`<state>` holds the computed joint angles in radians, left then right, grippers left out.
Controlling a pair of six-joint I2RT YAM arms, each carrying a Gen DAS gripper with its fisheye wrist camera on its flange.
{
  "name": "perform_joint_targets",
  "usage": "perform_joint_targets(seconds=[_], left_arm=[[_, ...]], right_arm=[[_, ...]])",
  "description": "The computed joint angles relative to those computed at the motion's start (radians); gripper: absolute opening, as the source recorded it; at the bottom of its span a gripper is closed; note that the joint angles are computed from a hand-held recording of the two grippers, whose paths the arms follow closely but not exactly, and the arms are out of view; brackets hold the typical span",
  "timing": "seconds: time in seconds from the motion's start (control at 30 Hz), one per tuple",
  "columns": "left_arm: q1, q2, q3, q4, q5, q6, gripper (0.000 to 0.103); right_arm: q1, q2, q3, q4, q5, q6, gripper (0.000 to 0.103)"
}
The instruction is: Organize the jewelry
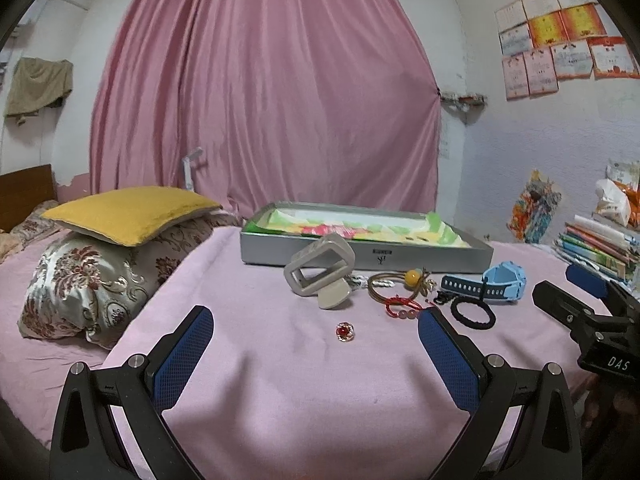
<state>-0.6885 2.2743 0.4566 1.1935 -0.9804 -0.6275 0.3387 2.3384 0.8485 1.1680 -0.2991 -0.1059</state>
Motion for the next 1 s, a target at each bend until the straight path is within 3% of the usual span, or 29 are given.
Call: perform_joint_targets(seconds=[0.17, 0.33, 0.47, 0.63, 0.77, 0.87, 1.0], left_arm=[[0.076, -0.046, 0.014, -0.103, 0.153, -0.025, 0.103], [0.148, -0.054, 0.008, -0.096, 0.307, -0.031, 0.101], [0.175, -0.075, 0.031, -0.171, 0.37, -0.05, 0.084], [0.193, -0.08, 0.077, -0.265, 0.423, -0.062, 0.065], [0.201, -0.089, 0.099, -0.314, 0.447, -0.063, 0.057], [0.207, -0.098, 0.116, -0.348, 0.456, -0.059, 0.057], [0.21, -0.101, 0.153, -0.419, 0.449, -0.048, 0.049]], right_arm=[[-0.012, -0.058, 0.078, -0.254, -0.03, -0.103, 0.102], [-0.028, -0.081, 0.205, -0.528, -0.037, -0.167, 0.102], [-0.04, -0.046, 0.362, -0.755, -0.04, -0.156, 0.102], [-0.048, 0.005, 0.494, -0.888, -0.041, -0.159, 0.1], [-0.04, 0.052, 0.611, -1.001, -0.023, -0.164, 0.087], [-0.035, 0.076, 0.664, -1.038, 0.002, -0.158, 0.084], [-0.038, 0.109, 0.737, -1.094, 0.02, -0.15, 0.067]])
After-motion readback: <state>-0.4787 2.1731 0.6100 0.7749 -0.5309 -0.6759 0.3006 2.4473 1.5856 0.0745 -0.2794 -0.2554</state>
